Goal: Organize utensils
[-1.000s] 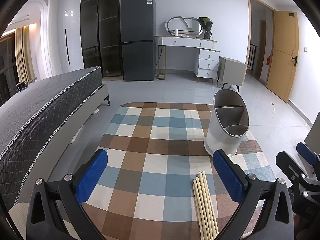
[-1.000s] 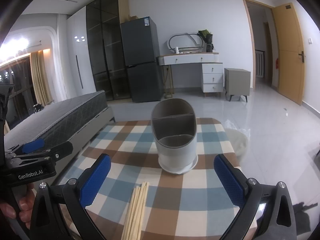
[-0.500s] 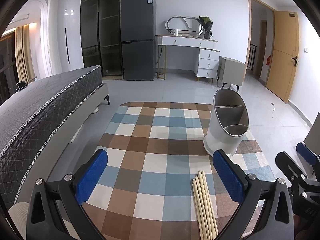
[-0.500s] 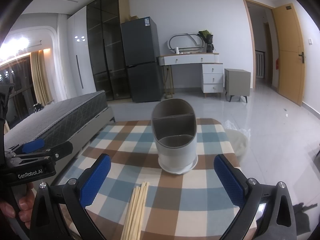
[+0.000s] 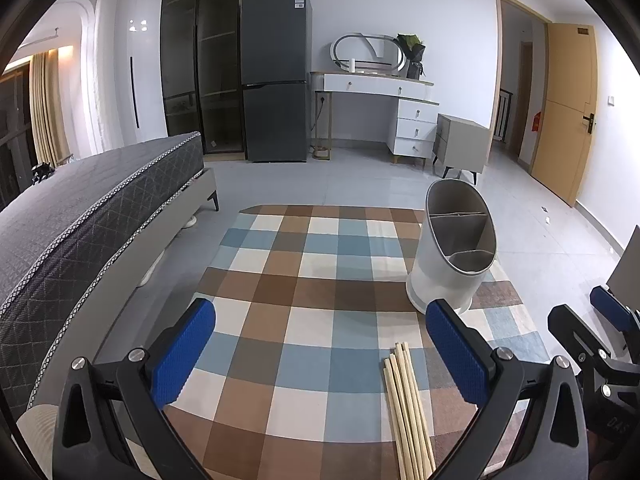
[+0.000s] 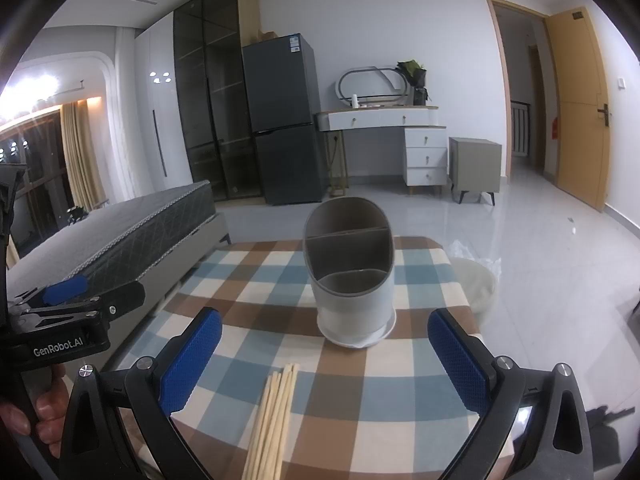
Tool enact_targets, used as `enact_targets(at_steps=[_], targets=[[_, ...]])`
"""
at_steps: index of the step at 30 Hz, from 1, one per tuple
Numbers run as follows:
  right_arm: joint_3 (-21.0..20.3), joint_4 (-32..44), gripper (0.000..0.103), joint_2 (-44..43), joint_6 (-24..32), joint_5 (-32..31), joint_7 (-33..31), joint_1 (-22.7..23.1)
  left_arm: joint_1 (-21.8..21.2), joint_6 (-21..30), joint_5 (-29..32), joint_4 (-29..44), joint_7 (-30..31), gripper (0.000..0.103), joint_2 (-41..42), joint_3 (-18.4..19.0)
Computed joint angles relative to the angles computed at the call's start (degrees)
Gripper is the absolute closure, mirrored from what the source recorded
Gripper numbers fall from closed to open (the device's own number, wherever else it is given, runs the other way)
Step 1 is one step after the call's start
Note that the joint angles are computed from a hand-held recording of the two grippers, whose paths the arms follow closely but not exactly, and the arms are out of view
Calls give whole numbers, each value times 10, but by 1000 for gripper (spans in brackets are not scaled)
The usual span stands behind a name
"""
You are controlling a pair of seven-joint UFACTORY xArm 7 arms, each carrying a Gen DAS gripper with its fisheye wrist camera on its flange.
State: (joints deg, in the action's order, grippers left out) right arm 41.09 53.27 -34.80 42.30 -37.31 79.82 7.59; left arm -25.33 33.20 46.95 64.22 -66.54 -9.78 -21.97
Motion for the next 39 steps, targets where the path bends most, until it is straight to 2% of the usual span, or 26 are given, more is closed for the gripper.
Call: enact_targets(at_steps=[22, 25, 32, 36, 38, 39], targets=[[-7, 1, 0, 10, -3, -3, -2, 12, 1, 0, -12, -1, 9, 1, -2, 1], [-11, 1, 0, 16, -4, 1, -5, 17, -5, -17, -52, -8, 41, 1, -3, 12], [-60, 7, 2, 78, -25, 49, -40, 63, 3, -8, -104, -16, 75, 1, -1, 20], [-112, 24, 16, 151, -25, 99, -97, 113, 8, 14, -138, -16, 97, 1, 10, 32], [-137, 34, 17, 179, -19, 118, -121, 136, 9, 18, -159, -21, 109, 1, 13, 40], [-146, 42, 23, 194, -11, 126, -134, 146, 9, 23, -178, -21, 118, 1, 16, 46]])
